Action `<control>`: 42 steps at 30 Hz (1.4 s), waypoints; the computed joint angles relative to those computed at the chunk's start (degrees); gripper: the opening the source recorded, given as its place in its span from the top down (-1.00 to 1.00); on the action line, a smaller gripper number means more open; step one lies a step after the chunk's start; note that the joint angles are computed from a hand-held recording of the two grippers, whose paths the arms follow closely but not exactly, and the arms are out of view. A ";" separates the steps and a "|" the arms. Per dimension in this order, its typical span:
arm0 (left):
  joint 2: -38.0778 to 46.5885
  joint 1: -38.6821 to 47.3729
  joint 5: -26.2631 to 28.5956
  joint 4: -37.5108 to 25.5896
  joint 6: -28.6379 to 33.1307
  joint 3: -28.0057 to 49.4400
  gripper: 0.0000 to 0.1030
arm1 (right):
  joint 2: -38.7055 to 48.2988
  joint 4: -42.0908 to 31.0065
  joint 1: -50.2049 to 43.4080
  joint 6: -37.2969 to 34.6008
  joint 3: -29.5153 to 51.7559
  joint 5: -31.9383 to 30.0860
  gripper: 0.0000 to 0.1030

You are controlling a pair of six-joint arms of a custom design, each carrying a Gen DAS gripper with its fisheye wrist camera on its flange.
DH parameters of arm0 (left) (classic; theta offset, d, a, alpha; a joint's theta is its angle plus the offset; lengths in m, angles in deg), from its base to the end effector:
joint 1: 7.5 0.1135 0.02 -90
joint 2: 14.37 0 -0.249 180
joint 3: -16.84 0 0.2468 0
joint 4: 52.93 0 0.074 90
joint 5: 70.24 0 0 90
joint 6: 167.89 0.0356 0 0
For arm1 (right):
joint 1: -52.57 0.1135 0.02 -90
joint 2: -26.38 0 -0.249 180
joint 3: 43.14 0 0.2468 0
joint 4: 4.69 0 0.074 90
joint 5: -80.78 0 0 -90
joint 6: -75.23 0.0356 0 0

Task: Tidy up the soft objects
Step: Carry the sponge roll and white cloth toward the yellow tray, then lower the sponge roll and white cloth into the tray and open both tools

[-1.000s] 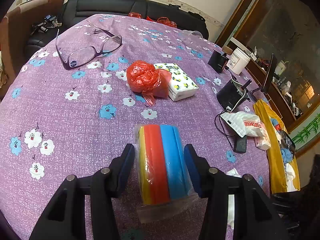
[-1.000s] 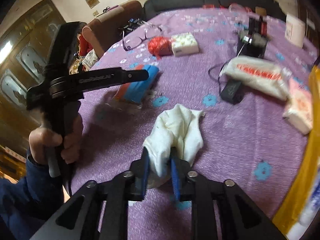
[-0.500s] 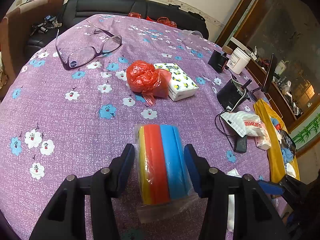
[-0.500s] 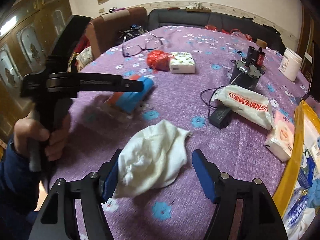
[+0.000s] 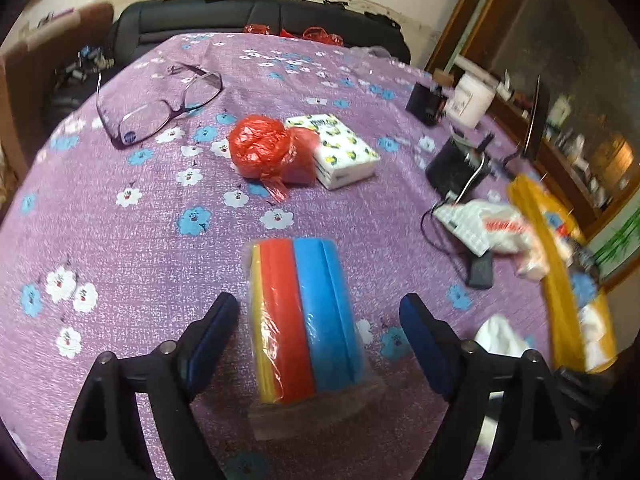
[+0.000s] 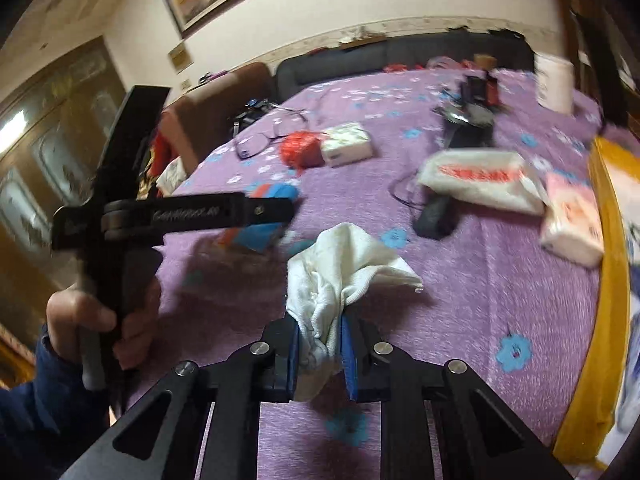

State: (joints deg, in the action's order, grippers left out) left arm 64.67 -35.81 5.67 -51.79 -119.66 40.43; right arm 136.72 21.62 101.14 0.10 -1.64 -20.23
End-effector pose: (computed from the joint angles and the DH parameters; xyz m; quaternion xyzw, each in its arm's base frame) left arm 0.1590 -0.0758 0.0665 -0.1480 0.9338 -0.0790 0.3160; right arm 0.1775 0.2114 0.0432 -0.3011 0.8609 0.2854 0.2946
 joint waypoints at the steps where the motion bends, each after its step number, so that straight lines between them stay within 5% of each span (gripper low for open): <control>1: 1.17 -1.14 -1.41 -1.63 -0.11 1.33 -0.60 | -0.23 1.21 -0.54 0.28 -0.57 -0.69 0.62; 2: 2.32 -2.29 -2.89 -3.46 -0.35 2.73 -0.58 | -0.36 2.47 -0.65 0.39 -1.21 -0.54 0.62; 4: 3.90 -4.38 -6.15 -7.10 -1.51 5.04 -0.28 | -0.04 2.36 -0.67 0.97 -0.93 -0.40 0.62; 5: 4.24 -5.27 -7.62 -8.70 -2.12 5.82 0.07 | 0.00 2.31 -0.71 1.22 -0.89 -0.40 0.62; 6: 4.19 -5.56 -8.08 -9.28 -2.29 6.01 0.11 | -0.08 2.56 -0.81 1.49 -1.04 -0.40 0.62; 24: -12.87 -16.76 -14.70 -10.58 -13.50 0.71 0.11 | -1.05 11.45 -5.60 5.30 -6.18 -3.32 0.62; 33: -2.97 -26.89 -19.30 -15.48 -10.39 14.35 0.11 | -13.99 8.39 -14.77 4.90 -13.39 -8.25 0.62; 42: 11.94 -29.81 -17.06 -18.41 -7.02 31.53 0.12 | -28.71 0.94 -35.30 1.54 -20.09 -21.45 0.63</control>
State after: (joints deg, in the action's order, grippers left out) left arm 76.61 -65.62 -11.38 -70.20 -126.68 71.96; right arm 108.01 22.56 65.84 1.64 -21.73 -41.68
